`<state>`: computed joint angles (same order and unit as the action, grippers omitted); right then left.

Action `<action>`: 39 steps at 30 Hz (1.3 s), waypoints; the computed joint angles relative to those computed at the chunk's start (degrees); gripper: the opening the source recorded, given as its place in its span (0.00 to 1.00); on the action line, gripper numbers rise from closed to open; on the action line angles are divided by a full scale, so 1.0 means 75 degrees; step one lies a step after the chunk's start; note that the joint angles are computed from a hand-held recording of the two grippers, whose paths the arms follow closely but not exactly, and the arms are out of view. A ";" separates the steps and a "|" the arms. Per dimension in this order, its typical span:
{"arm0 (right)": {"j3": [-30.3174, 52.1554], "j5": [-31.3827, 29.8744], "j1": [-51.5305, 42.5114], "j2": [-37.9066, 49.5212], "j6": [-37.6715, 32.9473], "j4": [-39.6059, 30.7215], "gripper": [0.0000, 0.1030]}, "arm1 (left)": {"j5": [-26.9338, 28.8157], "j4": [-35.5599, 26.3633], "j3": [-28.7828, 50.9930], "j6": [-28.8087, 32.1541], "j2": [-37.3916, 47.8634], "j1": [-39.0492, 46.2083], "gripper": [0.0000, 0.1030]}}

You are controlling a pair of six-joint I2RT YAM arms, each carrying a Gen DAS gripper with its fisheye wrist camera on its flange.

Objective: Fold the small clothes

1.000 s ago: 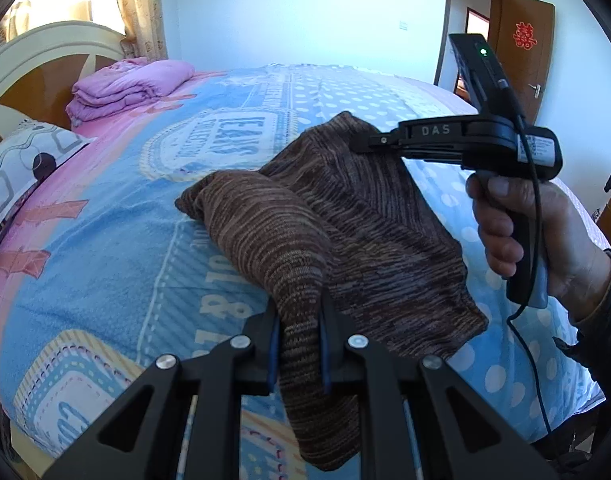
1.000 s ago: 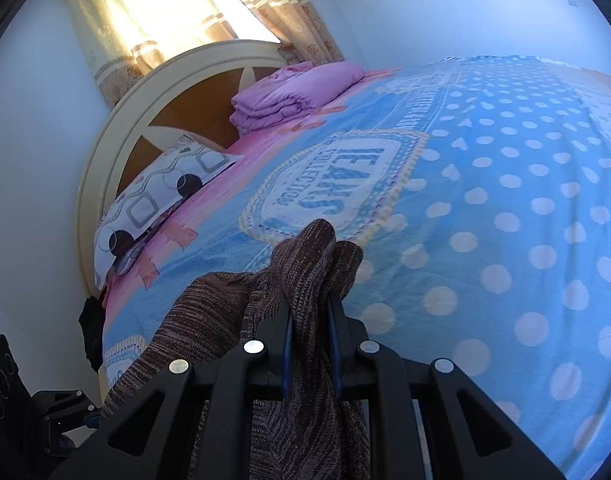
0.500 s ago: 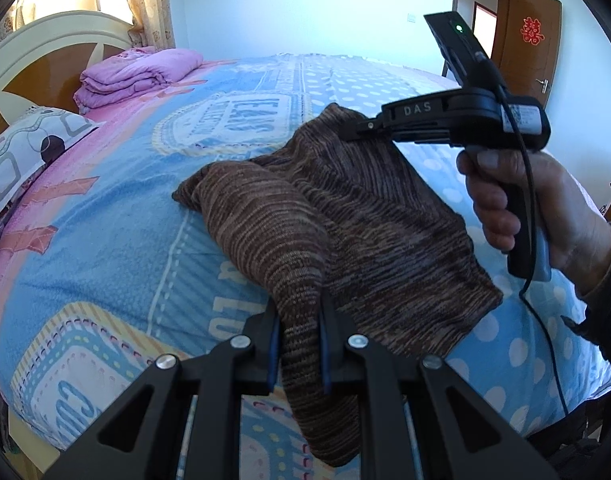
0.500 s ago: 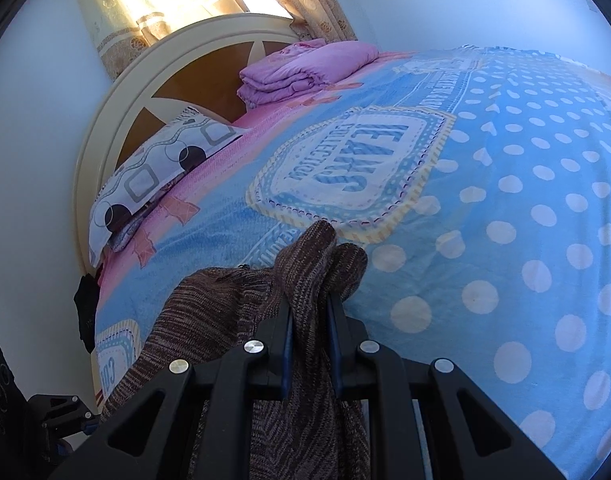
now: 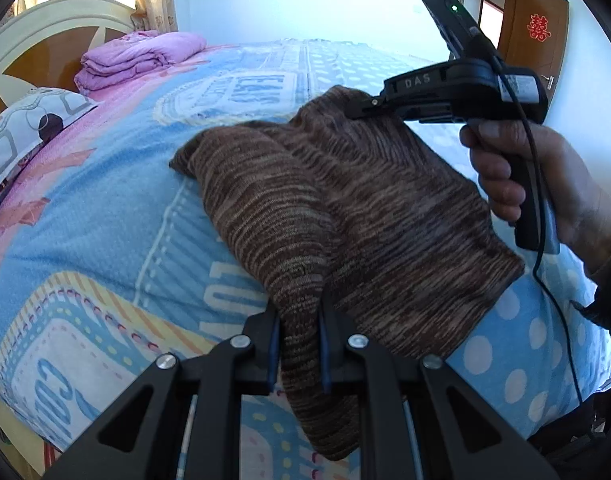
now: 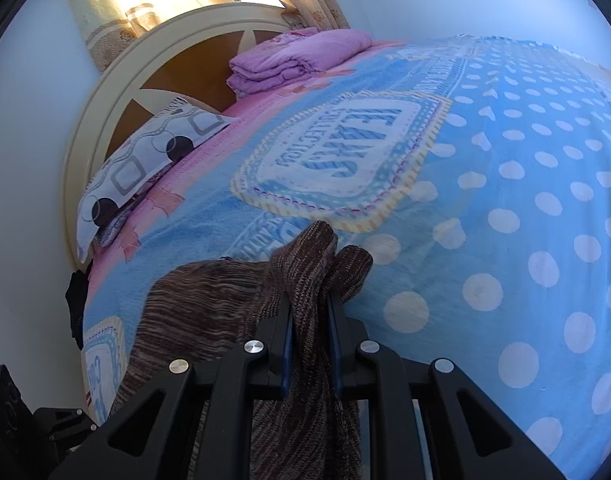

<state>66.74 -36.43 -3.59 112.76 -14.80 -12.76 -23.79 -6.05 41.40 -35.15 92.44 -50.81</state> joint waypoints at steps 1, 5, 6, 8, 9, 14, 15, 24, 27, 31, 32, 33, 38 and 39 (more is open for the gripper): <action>0.0026 0.0008 -0.0006 0.0047 0.0011 -0.0008 0.14 | -0.0044 0.0007 0.0000 -0.0034 0.0017 -0.0041 0.16; 0.0021 0.0177 -0.0010 0.0255 0.0021 0.0100 0.14 | -0.0161 0.0075 -0.0008 -0.0111 0.0082 -0.0125 0.16; 0.0045 0.0198 -0.0018 0.0324 0.0041 0.0110 0.14 | -0.0196 0.0101 -0.0018 -0.0118 0.0103 -0.0140 0.16; 0.0122 0.0209 -0.0042 0.0487 0.0079 0.0100 0.14 | -0.0241 0.0145 -0.0031 -0.0138 0.0136 -0.0158 0.17; 0.0145 0.0207 -0.0056 0.0546 0.0071 0.0097 0.14 | -0.0280 0.0163 -0.0033 -0.0153 0.0150 -0.0178 0.17; 0.0283 0.0154 -0.0100 0.0696 0.0033 -0.0006 0.15 | -0.0525 0.0084 0.0041 -0.0291 0.0271 -0.0354 0.20; 0.0266 0.0195 -0.0086 0.0679 0.0000 -0.0002 0.15 | -0.0550 0.0038 0.0052 -0.0331 0.0264 -0.0381 0.21; 0.0473 0.0137 -0.0204 0.0809 -0.0283 -0.0446 0.24 | -0.0782 -0.0681 0.0201 -0.0499 -0.0138 -0.0589 0.26; 0.0515 0.0059 -0.0312 0.0826 -0.0414 -0.0643 0.32 | -0.0881 -0.0788 0.0168 -0.0489 -0.0321 -0.0595 0.27; 0.0535 -0.0181 -0.0658 0.0703 -0.0736 -0.1319 0.35 | -0.1095 -0.0888 0.0194 -0.0389 -0.0364 -0.0619 0.27; 0.0285 -0.0249 -0.0807 0.0439 -0.0852 -0.1332 0.35 | -0.1203 -0.0870 0.0176 -0.0385 -0.0408 -0.0652 0.32; -0.0136 -0.0383 -0.1005 0.0031 -0.0975 -0.1180 0.35 | -0.1367 -0.0867 0.0171 -0.0369 -0.0443 -0.0686 0.40; -0.1621 -0.1708 -0.2456 -0.1803 -0.2880 -0.2690 0.35 | -0.2113 -0.0837 0.0178 -0.0359 -0.0583 -0.0587 0.72; -0.1824 -0.1727 -0.2659 -0.1983 -0.3371 -0.3065 0.35 | -0.2178 -0.0765 0.0189 -0.0300 -0.0566 -0.0491 0.72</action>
